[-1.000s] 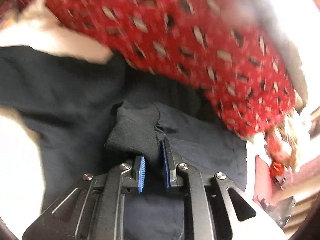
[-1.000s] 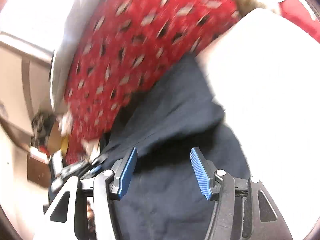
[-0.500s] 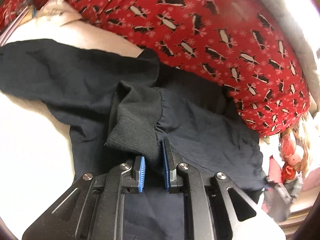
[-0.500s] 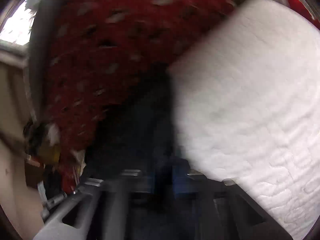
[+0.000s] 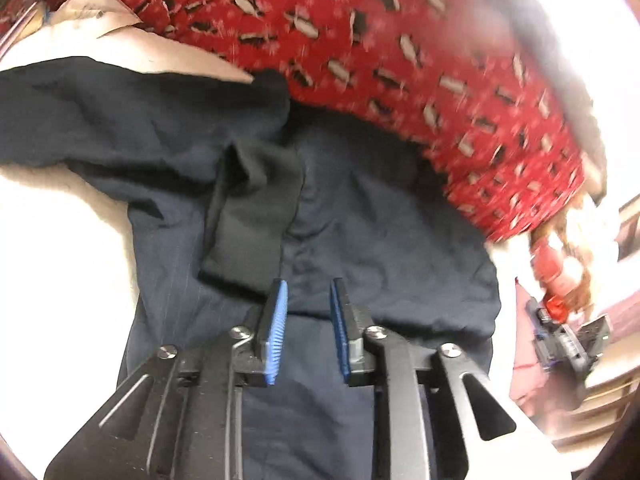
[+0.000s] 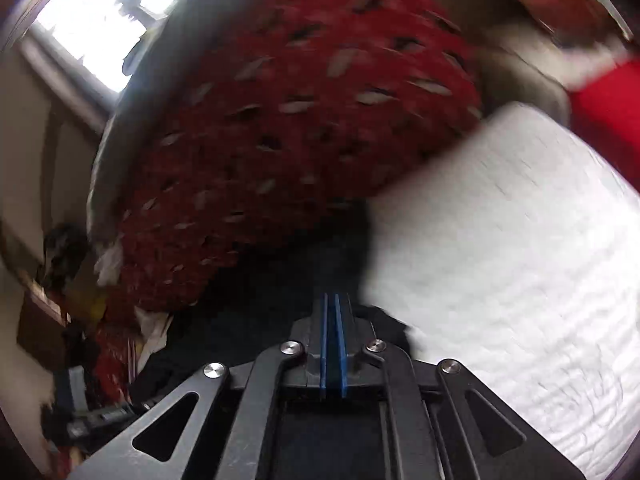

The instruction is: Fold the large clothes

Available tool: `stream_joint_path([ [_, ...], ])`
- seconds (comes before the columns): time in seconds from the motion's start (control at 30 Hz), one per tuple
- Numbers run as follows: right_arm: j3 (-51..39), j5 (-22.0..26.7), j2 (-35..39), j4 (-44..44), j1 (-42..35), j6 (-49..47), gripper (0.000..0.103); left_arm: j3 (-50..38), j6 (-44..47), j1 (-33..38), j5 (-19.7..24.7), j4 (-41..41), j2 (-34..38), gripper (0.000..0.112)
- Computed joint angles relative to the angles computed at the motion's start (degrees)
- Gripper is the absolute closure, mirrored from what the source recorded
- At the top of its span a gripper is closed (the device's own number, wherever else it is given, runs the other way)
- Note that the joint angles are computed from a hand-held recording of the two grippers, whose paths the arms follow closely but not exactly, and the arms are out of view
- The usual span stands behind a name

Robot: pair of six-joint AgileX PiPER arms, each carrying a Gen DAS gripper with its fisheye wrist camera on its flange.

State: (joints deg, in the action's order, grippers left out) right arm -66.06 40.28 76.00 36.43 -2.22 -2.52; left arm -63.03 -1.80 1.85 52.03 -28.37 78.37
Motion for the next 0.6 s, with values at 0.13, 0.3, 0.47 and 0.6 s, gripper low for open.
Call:
stream_joint_path([
  [0.13, -5.6, 1.0, 8.6, -14.9, 10.2, 12.9, 0.069, -3.6, -3.3, -2.5, -0.7, 3.4, 8.8, 0.078],
  [0.3, -7.6, 1.4, 10.3, -25.6, 17.2, 29.1, 0.074, -5.9, 1.8, 1.8, 3.3, -1.1, 10.0, 0.081],
  [0.47, -23.5, 4.0, 19.5, -19.7, 26.9, 24.3, 0.063, -9.1, 6.6, 14.7, 8.7, -4.8, 6.6, 0.071],
  [0.6, -35.6, 7.8, 31.3, -16.1, 33.1, 22.0, 0.063, -13.7, 7.7, 29.3, 12.5, -3.6, 9.2, 0.069],
])
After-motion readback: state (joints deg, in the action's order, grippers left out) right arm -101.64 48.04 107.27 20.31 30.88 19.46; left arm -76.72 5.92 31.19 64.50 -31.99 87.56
